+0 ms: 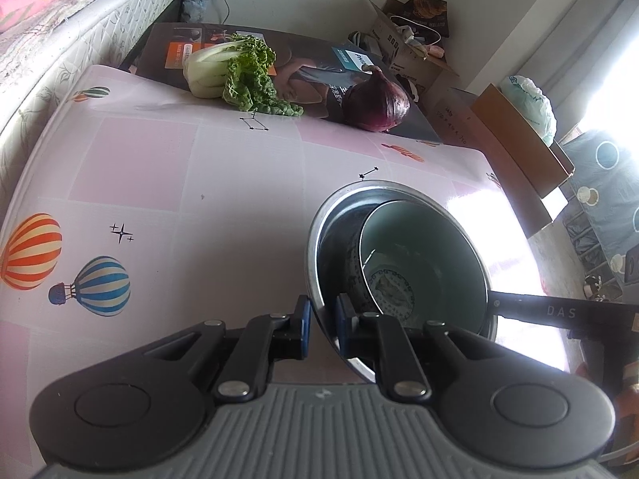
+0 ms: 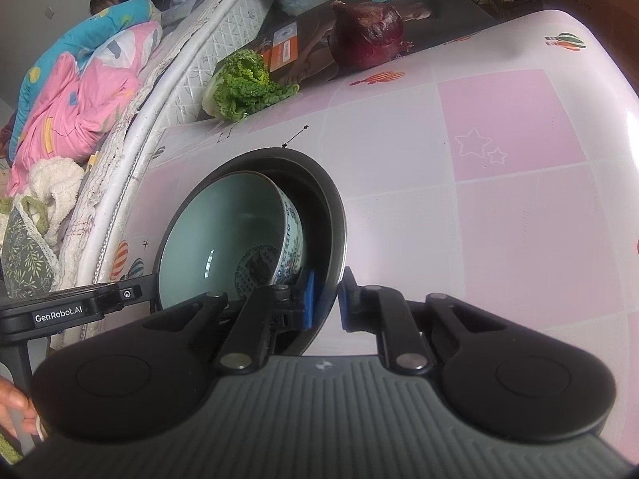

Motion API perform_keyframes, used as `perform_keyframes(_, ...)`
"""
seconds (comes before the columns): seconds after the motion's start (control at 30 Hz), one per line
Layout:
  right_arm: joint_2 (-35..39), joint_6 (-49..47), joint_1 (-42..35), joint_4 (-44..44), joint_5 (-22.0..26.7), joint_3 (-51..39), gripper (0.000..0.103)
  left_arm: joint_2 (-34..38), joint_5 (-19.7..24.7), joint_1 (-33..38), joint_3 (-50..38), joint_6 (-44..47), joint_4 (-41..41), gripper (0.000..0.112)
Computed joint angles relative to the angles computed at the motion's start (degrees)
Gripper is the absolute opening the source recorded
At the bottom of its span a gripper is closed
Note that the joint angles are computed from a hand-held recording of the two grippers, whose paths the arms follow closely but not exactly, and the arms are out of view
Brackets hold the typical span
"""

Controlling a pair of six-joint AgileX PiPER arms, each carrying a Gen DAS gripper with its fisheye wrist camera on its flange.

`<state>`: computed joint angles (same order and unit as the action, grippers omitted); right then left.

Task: Organize plates and bowls
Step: 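Lift the steel bowl with green bowl using both tools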

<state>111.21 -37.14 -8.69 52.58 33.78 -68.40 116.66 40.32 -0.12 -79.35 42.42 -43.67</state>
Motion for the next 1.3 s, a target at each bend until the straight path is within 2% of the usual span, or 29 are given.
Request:
perform_keyframes(0.2, -0.73, 2.03, 1.25, -2.84, -1.09, 0.33, 0.014, 0.94, -0.39, -1.67, -1.69, -2.78, 4.35, 0.017)
perform_keyframes(0.73, 3.35, 3.3, 1.12, -3.99, 1.19, -3.94, 0.013, 0.87, -7.47, -6.35, -0.41, -4.87, 12.52, 0.018)
perform_keyframes(1.3, 4.19, 6.26, 1.53, -6.81, 2.39, -5.99, 0.012, 2.42, -6.04, -7.21, -2.95, -8.77, 16.38, 0.018)
